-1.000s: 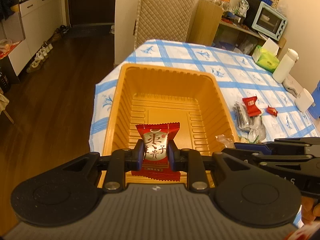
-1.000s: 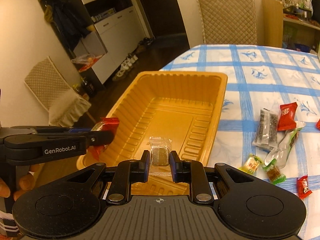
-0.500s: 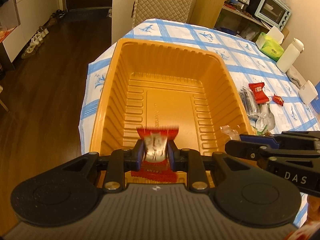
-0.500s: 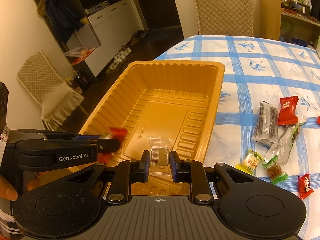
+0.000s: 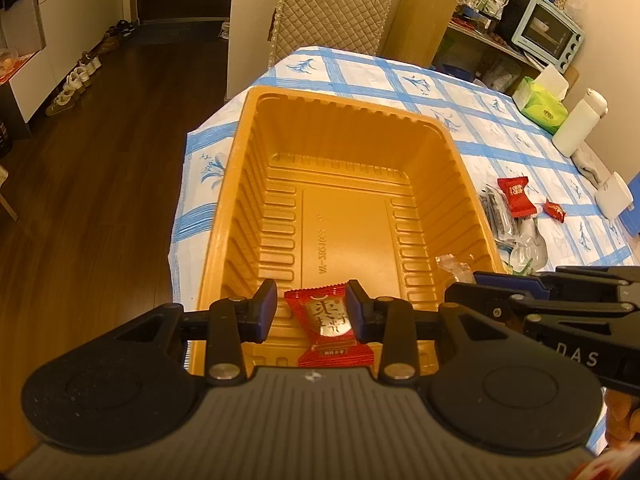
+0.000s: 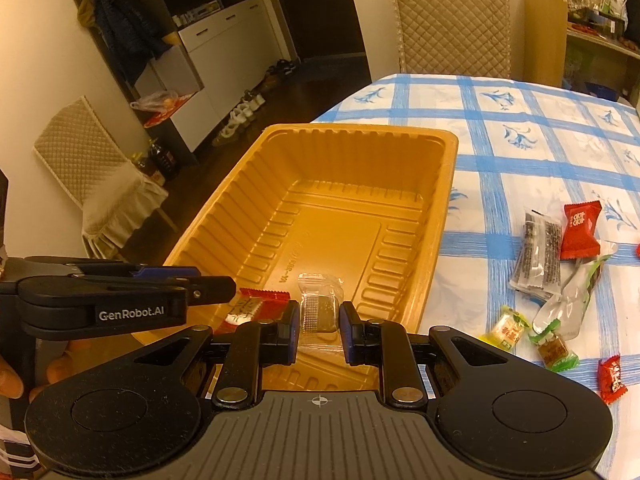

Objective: Organize snacks
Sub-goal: 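Lower both candies into the orange tray and open both tools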

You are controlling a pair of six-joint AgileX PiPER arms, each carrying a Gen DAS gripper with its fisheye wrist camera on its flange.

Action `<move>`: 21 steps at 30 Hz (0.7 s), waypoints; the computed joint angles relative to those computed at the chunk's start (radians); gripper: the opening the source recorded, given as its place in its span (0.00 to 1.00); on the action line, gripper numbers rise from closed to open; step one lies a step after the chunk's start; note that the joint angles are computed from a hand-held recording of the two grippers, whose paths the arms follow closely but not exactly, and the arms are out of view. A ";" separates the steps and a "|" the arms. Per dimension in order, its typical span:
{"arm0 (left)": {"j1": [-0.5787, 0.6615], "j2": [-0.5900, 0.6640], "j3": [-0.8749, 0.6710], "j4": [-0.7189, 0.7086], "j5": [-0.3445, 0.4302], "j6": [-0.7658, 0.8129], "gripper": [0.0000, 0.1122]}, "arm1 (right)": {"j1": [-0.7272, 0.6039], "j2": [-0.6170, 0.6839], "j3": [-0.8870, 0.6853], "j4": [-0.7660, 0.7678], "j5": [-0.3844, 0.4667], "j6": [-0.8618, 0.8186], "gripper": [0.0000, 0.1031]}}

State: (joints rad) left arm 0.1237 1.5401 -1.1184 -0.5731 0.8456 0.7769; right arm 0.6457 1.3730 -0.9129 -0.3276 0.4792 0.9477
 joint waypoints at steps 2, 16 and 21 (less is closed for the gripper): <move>0.006 0.000 -0.004 -0.001 0.003 0.000 0.30 | -0.004 0.009 -0.005 0.011 -0.002 -0.015 0.21; 0.043 -0.010 -0.024 -0.002 0.020 -0.002 0.43 | -0.014 0.057 -0.034 0.032 -0.030 -0.052 0.22; 0.051 -0.023 -0.028 0.006 0.021 -0.004 0.52 | 0.004 0.029 -0.012 -0.056 -0.041 0.064 0.56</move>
